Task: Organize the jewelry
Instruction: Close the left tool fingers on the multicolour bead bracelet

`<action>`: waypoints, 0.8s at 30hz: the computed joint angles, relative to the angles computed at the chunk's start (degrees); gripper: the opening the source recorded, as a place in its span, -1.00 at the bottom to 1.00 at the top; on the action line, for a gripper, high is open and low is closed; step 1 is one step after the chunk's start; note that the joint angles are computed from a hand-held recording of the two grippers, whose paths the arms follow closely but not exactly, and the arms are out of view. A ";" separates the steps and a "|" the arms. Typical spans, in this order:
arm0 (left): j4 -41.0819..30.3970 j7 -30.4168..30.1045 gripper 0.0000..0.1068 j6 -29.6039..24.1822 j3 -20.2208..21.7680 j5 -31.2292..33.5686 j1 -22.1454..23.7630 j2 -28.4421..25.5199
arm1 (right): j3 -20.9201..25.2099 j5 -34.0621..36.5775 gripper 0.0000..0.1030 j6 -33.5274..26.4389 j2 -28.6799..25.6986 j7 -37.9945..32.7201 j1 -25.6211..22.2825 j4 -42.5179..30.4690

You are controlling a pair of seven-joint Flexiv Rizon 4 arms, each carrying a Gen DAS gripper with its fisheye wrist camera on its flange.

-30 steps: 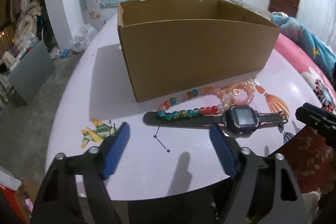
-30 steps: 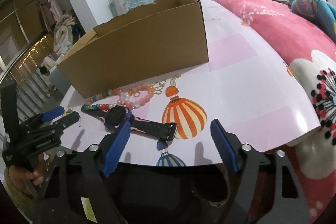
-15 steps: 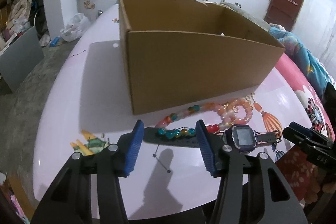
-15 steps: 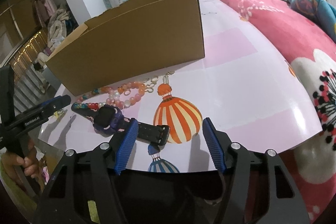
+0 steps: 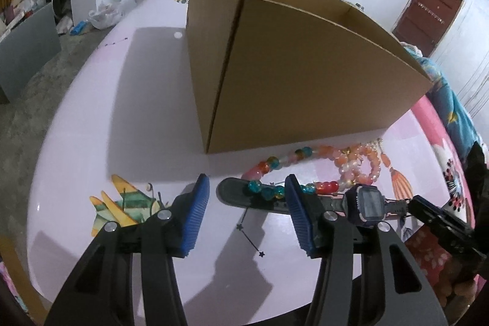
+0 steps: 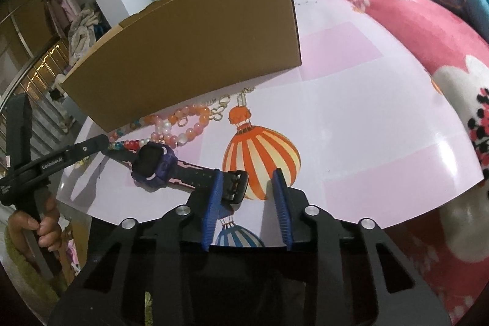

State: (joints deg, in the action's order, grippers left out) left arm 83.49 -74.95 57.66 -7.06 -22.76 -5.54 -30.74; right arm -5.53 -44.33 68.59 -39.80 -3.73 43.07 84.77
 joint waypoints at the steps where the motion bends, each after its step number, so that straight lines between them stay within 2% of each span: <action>1: 0.25 0.33 -0.06 0.02 -0.51 -0.76 0.36 0.04 | -0.07 -0.09 -0.47 0.02 0.02 0.01 0.08 0.06; 3: 1.59 2.31 -0.07 0.03 -2.71 -4.23 1.90 0.47 | 0.37 0.28 -0.57 0.45 -0.18 -0.54 -0.23 -0.06; 6: 3.37 4.51 -0.10 0.32 -3.77 -7.19 2.59 1.25 | 0.46 0.70 -0.63 1.19 -0.36 -0.95 -0.26 -0.12; 10: 6.44 7.66 -0.14 1.55 -4.61 -10.66 3.00 3.04 | 0.15 0.91 -0.64 1.10 -0.40 -1.23 0.04 -0.15; 13: 9.28 13.62 -0.21 0.01 -7.81 -18.43 5.08 4.71 | 0.00 0.95 -0.64 0.92 -0.45 -1.43 0.25 -0.24; 15: 10.26 16.41 -0.21 -0.58 -7.71 -20.92 4.61 5.38 | -0.04 0.88 -0.64 0.63 -0.47 -1.69 0.34 -0.33; 18: 9.79 14.29 -0.21 0.41 -4.16 -16.85 1.60 5.37 | -0.06 0.90 -0.64 0.61 -0.52 -1.73 0.36 -0.39; 24: 7.49 9.94 -0.21 4.83 -1.41 -10.89 -0.44 3.87 | -0.07 0.91 -0.64 0.44 -0.52 -1.82 0.43 -0.44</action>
State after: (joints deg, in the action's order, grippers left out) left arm 90.98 -65.00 62.49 -8.47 -33.65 -5.97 -26.87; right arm -5.60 -43.42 69.03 -40.33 -5.55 43.50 84.34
